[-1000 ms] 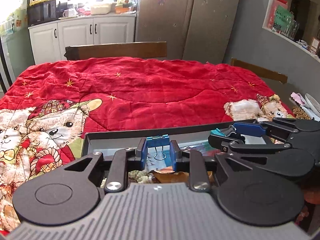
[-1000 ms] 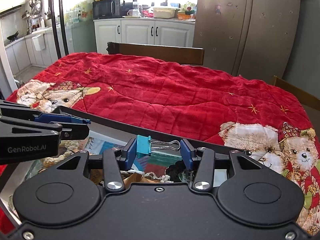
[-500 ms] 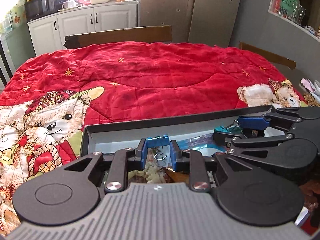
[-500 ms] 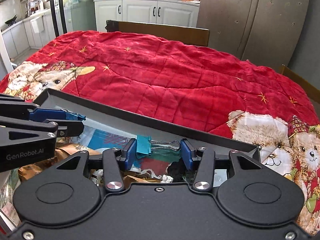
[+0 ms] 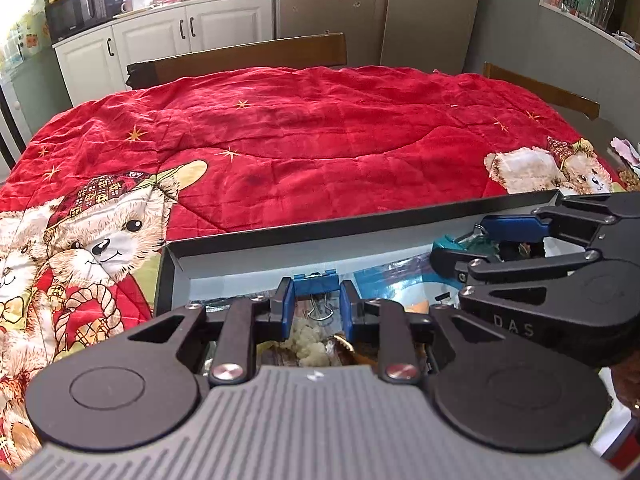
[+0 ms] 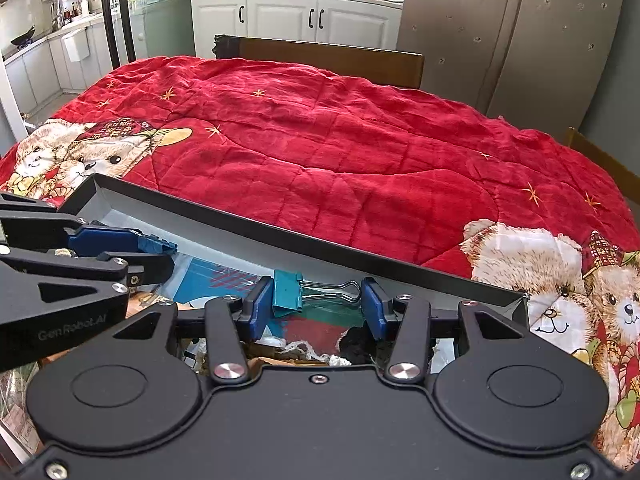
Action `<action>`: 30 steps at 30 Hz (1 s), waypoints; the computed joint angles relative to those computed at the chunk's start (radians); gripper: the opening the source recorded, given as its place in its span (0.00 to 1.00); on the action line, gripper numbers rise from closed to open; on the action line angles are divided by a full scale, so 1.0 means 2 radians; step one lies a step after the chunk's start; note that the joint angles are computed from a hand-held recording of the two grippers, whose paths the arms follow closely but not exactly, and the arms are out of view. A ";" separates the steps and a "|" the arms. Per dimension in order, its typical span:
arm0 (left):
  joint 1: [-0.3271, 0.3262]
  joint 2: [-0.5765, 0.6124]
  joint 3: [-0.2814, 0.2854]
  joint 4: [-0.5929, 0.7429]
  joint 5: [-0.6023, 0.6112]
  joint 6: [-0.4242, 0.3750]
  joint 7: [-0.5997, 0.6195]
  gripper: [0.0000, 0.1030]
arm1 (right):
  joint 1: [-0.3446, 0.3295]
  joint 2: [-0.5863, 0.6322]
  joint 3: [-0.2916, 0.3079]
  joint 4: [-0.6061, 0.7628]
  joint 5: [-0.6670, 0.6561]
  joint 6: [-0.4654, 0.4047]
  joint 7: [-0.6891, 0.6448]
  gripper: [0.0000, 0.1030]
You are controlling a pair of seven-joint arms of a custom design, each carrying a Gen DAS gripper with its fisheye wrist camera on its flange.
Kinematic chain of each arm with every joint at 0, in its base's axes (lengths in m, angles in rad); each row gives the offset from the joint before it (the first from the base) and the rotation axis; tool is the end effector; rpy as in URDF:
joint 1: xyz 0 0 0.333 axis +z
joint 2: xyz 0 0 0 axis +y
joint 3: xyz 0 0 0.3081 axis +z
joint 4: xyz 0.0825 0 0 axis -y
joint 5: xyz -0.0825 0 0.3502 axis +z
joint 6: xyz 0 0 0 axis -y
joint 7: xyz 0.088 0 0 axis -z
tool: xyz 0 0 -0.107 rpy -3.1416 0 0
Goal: Organize objects
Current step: 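Open the left tool to drop the binder clip into the box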
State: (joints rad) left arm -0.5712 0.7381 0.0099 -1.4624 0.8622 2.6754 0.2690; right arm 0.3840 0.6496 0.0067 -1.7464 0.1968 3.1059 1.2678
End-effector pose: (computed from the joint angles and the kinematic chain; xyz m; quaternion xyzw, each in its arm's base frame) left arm 0.5970 -0.4047 0.3022 -0.6775 0.6489 -0.2505 0.2391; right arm 0.6404 0.2451 0.3022 -0.8056 0.4796 -0.2047 0.2813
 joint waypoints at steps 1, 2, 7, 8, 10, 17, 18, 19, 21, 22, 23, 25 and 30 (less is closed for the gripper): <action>0.000 0.000 0.000 0.000 -0.001 0.000 0.000 0.27 | -0.001 0.000 0.001 0.001 0.001 -0.001 0.000 0.45; 0.000 0.000 -0.001 0.001 -0.002 -0.002 0.002 0.27 | -0.002 0.001 0.002 0.001 0.001 -0.001 -0.001 0.45; 0.003 0.000 -0.004 0.001 -0.006 0.001 0.010 0.43 | -0.008 0.001 0.008 0.002 0.004 -0.003 -0.005 0.45; 0.003 0.000 -0.004 0.000 -0.007 0.000 0.011 0.43 | -0.009 0.001 0.010 0.002 0.004 -0.003 -0.006 0.45; 0.001 0.000 -0.002 0.000 -0.006 0.001 0.009 0.45 | -0.009 0.001 0.009 0.002 0.006 -0.003 -0.006 0.45; -0.003 -0.011 0.004 -0.010 0.002 0.008 -0.007 0.58 | -0.022 -0.003 0.025 -0.005 0.015 0.003 -0.013 0.45; -0.004 -0.013 0.005 -0.012 0.005 0.010 -0.011 0.58 | -0.026 -0.005 0.029 -0.008 0.017 0.005 -0.015 0.45; -0.004 -0.015 0.006 -0.014 0.008 0.010 -0.015 0.58 | -0.029 -0.006 0.032 -0.009 0.019 0.006 -0.017 0.45; -0.004 -0.020 0.005 -0.018 0.012 0.012 -0.022 0.59 | -0.038 -0.010 0.042 -0.014 0.025 0.011 -0.022 0.46; -0.003 -0.022 0.005 -0.019 0.014 0.012 -0.024 0.60 | -0.040 -0.012 0.045 -0.016 0.027 0.013 -0.024 0.46; -0.004 -0.024 0.005 -0.021 0.016 0.012 -0.028 0.61 | -0.042 -0.015 0.047 -0.020 0.029 0.016 -0.026 0.46; -0.006 -0.031 0.006 -0.029 0.024 0.014 -0.037 0.63 | -0.044 -0.022 0.050 -0.028 0.032 0.023 -0.029 0.46; -0.011 -0.052 0.008 -0.048 0.054 0.012 -0.066 0.67 | -0.062 -0.044 0.071 -0.056 0.040 0.043 -0.044 0.47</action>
State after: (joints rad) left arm -0.5942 0.6342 0.0261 -1.5589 0.9705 2.6997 0.1374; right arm 0.2602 0.5611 0.1484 -1.8590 0.2776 3.1913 1.1798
